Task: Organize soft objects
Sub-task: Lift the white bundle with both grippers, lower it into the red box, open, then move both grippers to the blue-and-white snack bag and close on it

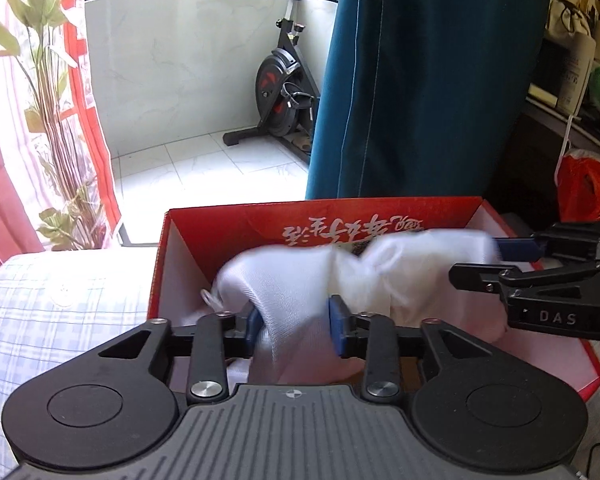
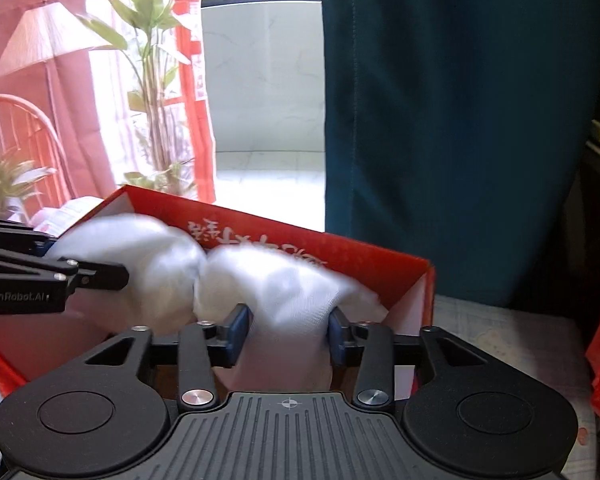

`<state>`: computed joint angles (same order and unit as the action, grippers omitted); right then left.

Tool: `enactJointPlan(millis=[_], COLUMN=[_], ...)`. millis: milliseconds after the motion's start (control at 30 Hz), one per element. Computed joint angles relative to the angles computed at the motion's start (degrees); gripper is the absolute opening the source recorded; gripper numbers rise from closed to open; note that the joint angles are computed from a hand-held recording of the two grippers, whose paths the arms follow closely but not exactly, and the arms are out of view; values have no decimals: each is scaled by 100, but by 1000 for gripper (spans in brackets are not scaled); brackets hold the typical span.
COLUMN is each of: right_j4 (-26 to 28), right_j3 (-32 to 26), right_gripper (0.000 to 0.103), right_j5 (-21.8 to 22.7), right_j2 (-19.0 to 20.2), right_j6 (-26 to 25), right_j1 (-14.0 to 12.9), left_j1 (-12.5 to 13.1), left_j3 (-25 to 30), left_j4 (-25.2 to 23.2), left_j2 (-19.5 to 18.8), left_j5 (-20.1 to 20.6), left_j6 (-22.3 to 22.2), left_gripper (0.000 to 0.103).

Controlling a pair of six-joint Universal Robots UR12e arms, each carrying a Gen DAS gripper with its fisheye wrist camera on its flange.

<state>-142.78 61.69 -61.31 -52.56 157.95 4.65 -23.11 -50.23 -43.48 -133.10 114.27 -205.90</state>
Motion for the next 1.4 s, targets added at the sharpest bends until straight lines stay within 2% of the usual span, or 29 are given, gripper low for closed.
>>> enactJointPlan(millis=[67, 233, 467, 767, 1000, 1400], right_j4=[-61, -208, -485, -1010, -1183, -1263], right_j3=[82, 330, 776, 1641, 2248, 3091], right_gripper=[42, 42, 42, 42, 42, 43], right_j5=[21, 201, 410, 759, 862, 1047], right_j2=[-44, -210, -543, -1123, -1495, -1930], right_j6=[6, 79, 106, 312, 337, 344], right_j1=[-10, -79, -144, -303, -427, -551], left_j1=[-14, -91, -316, -618, -805, -983], left_j3=[-131, -376, -538, -907, -1278, -1778], left_j4=[134, 362, 401, 353, 480, 514], left_j2=[75, 260, 399, 659, 873, 1083], left_j5=[42, 171, 625, 1162, 1291, 1209], left_j6=[62, 80, 57, -268, -430, -892], left_gripper=[44, 44, 48, 48, 48, 48])
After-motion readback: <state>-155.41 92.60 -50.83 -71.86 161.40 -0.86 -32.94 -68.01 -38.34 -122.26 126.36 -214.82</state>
